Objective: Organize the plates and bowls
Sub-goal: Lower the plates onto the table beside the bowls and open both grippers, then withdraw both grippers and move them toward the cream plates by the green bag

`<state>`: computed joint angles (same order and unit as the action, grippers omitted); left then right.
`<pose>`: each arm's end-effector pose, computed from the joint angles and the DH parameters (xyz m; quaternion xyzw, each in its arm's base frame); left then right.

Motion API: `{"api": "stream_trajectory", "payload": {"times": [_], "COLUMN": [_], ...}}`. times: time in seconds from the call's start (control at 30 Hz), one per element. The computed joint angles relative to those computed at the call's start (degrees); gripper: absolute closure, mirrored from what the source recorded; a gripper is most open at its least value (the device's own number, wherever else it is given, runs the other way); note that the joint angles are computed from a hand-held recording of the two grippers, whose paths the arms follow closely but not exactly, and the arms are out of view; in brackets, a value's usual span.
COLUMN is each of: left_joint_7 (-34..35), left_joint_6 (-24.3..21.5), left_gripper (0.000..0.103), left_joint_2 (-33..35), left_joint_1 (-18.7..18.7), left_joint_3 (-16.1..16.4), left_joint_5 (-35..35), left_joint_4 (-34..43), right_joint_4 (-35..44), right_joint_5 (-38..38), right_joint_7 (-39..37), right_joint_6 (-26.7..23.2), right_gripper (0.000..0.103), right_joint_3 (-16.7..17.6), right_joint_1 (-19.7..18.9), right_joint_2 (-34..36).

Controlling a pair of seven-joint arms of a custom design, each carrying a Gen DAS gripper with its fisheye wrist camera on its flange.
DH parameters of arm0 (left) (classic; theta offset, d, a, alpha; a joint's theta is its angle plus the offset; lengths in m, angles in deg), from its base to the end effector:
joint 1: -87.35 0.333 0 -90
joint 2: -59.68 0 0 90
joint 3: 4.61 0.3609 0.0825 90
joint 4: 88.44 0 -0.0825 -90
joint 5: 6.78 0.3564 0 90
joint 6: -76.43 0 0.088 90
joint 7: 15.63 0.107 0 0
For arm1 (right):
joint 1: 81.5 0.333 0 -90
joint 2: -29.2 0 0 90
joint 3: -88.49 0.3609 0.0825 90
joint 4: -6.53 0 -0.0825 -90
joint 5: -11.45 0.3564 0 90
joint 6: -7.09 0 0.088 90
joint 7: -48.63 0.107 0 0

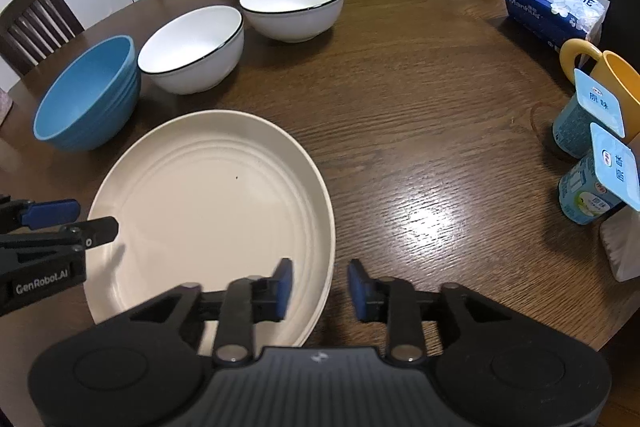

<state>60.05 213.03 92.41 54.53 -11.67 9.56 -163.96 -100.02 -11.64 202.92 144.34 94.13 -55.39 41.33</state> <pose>0.5989 -0.4625 0.5088 -0.4642 0.8462 -0.2059 0.1616 0.5368 0.3229 0.4975 -0.5711 0.7915 -0.1394 0.1672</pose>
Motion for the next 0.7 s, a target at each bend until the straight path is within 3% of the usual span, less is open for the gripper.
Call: {"api": "stream_trajectory", "payload": {"times": [0.07, 0.2, 0.37, 0.5, 0.7], "left_joint_7": [-0.8, -3.4, -6.7, -9.5, -12.5], "left_joint_6": [1.0, 3.4, 6.7, 7.6, 9.4], "left_gripper": [0.022, 0.003, 0.000, 0.000, 0.000], "left_joint_2": [-0.6, -2.2, -4.2, -5.4, -7.8], "left_joint_1": [0.0, 0.2, 0.4, -0.1, 0.2], "left_joint_3": [0.2, 0.5, 0.9, 1.4, 1.0], "left_joint_5": [0.0, -0.1, 0.9, 2.5, 3.7], "left_joint_4": [-0.7, -2.5, -5.4, -6.5, -9.2], "right_joint_4": [-0.5, -2.2, -3.8, -5.0, -6.4], "right_joint_5": [-0.3, -0.3, -1.9, -4.9, -5.5], "right_joint_7": [0.4, 1.4, 3.3, 6.0, 6.2], "right_joint_6": [0.6, 2.5, 3.4, 3.8, 5.5], "right_gripper": [0.055, 0.021, 0.018, 0.000, 0.000], "right_joint_3": [-0.1, -0.1, 0.0, 0.0, 0.5], "right_joint_1": [0.0, -0.4, -0.4, -0.1, -0.7], "right_joint_2": [-0.4, -1.8, -3.5, -4.8, -6.2]}}
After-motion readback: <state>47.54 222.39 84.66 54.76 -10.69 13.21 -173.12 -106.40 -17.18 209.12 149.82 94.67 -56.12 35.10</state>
